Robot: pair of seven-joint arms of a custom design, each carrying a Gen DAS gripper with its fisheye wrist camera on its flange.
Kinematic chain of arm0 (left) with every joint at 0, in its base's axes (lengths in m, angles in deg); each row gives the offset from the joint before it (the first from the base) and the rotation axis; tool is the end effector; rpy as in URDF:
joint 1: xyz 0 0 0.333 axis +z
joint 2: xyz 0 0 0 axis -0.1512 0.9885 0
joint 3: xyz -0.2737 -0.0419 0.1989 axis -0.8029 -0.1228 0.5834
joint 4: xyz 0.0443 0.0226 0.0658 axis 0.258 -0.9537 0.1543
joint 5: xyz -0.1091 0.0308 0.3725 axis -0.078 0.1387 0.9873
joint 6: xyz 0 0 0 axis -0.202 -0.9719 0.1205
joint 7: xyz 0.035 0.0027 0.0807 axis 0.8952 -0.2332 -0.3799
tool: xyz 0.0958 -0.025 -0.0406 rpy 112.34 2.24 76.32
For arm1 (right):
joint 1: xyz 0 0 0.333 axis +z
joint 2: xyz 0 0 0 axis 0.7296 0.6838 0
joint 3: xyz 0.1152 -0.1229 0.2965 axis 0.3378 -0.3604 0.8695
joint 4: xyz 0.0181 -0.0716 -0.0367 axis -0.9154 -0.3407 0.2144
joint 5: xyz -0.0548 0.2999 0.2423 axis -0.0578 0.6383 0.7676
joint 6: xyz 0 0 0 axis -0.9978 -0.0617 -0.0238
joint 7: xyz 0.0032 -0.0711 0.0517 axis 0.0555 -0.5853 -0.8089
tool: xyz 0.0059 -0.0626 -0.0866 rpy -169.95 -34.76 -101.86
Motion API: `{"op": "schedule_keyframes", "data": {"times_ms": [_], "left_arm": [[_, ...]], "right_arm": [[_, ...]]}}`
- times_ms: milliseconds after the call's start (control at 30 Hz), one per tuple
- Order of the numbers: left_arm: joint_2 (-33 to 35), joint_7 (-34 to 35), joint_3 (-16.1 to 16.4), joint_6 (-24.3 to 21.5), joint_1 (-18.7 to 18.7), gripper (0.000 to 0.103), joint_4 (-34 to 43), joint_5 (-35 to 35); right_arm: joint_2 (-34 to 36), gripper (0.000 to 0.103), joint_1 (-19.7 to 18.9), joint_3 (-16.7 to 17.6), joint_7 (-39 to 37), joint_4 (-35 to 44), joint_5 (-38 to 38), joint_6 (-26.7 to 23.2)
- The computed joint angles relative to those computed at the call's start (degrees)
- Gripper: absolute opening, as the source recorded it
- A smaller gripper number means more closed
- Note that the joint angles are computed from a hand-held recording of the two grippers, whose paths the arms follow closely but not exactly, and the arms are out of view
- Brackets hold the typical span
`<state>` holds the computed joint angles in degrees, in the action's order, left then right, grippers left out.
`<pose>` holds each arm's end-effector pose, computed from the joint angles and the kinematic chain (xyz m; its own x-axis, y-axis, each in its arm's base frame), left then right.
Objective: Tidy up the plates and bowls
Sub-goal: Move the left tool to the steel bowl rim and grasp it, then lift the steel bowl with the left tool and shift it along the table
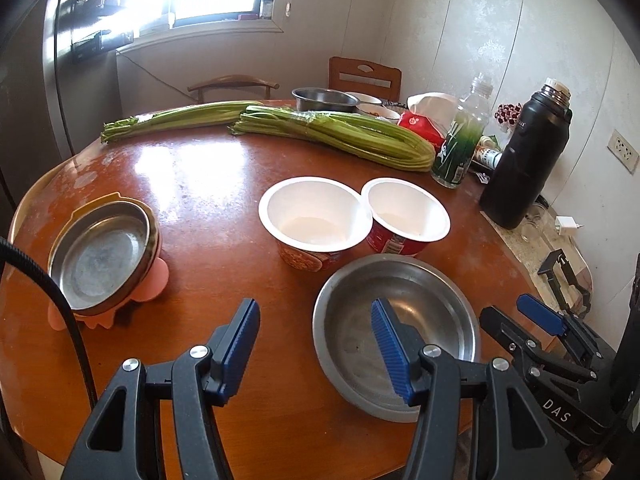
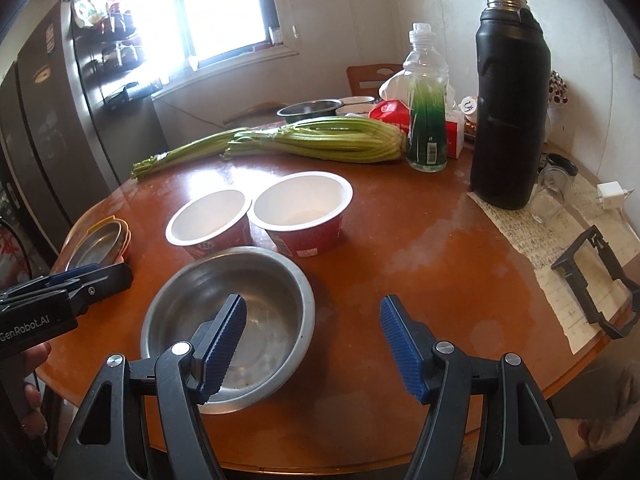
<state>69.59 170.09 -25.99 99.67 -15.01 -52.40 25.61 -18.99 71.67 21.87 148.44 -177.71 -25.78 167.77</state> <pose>0.6375 -0.2287 0.5107 -0.2847 -0.9482 0.1413 -0.7393 0.1233 -0.6620 0.5772 0.2673 0.4763 -0.0666 -0.9863 -0.1509 -0.6768 0.1558 -0.7195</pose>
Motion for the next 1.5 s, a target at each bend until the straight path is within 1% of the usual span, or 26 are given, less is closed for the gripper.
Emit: {"op": "schedule_keyframes", "data": {"times_ms": [167,367,500,567,633,667,733,767,833,1000,1067,1167,1267,1333,1400,1500], "left_arm": [[2.5,0.2,-0.6,-2.1,-0.3,0.058,2.0,-0.3],[5.6,0.1,-0.9,-4.4,-0.2,0.058,4.7,-0.8],[7.5,0.6,-1.4,-5.9,0.0,0.058,6.6,-1.6],[8.3,0.7,-1.5,-6.5,-0.1,0.058,7.5,-1.4],[8.9,1.1,-1.7,-7.0,-0.1,0.058,8.1,-1.6],[9.2,1.4,-1.8,-7.2,-0.1,0.058,8.4,-1.8],[9.8,1.6,-1.9,-7.4,-0.1,0.058,9.0,-1.9],[10.1,1.5,-1.8,-7.5,-0.3,0.058,9.3,-1.7],[10.7,1.7,-1.8,-7.8,-0.4,0.058,10.0,-1.6],[11.7,4.2,-3.4,-8.7,0.4,0.058,10.9,-3.5],[12.1,4.9,-3.7,-9.5,0.6,0.058,11.5,-4.3],[12.1,5.1,-3.5,-9.3,0.5,0.057,11.5,-4.8],[12.0,6.3,-4.1,-9.0,0.9,0.052,11.2,-5.7],[11.8,6.5,-3.8,-8.7,0.7,0.052,10.8,-5.6],[11.7,6.6,-3.7,-8.6,0.7,0.050,10.6,-5.8],[11.3,7.3,-4.1,-8.4,1.2,0.050,10.2,-6.8]], "right_arm": [[1.6,0.071,-0.6,0.7,-5.7,0.2,5.2,0.9],[3.6,0.071,0.3,-0.3,-11.3,1.0,10.7,2.0],[4.8,0.071,1.7,-1.7,-13.6,1.5,13.2,2.9],[5.4,0.071,1.2,-0.9,-16.9,1.5,16.6,3.6],[5.9,0.071,-0.8,1.5,-22.5,1.1,22.6,5.8],[6.1,0.071,-0.7,1.7,-24.0,1.2,24.1,6.0],[6.4,0.071,0.8,0.3,-25.4,1.5,24.8,6.2],[6.6,0.071,1.0,0.3,-26.8,1.6,25.9,6.3],[7.0,0.071,0.0,2.0,-31.5,1.8,30.1,6.2],[7.3,0.071,3.5,-1.2,-33.8,1.7,32.4,7.0],[7.3,0.071,3.2,-0.6,-35.8,1.5,34.6,7.4],[7.3,0.071,5.0,-2.5,-35.9,1.7,34.8,7.2],[7.4,0.070,7.7,-5.3,-33.8,2.0,32.5,7.0],[7.5,0.069,9.0,-6.8,-32.1,2.3,30.5,6.1],[7.5,0.068,9.4,-7.2,-30.7,2.5,29.1,5.5],[7.2,0.067,9.5,-7.2,-29.2,2.7,26.9,5.1]]}}
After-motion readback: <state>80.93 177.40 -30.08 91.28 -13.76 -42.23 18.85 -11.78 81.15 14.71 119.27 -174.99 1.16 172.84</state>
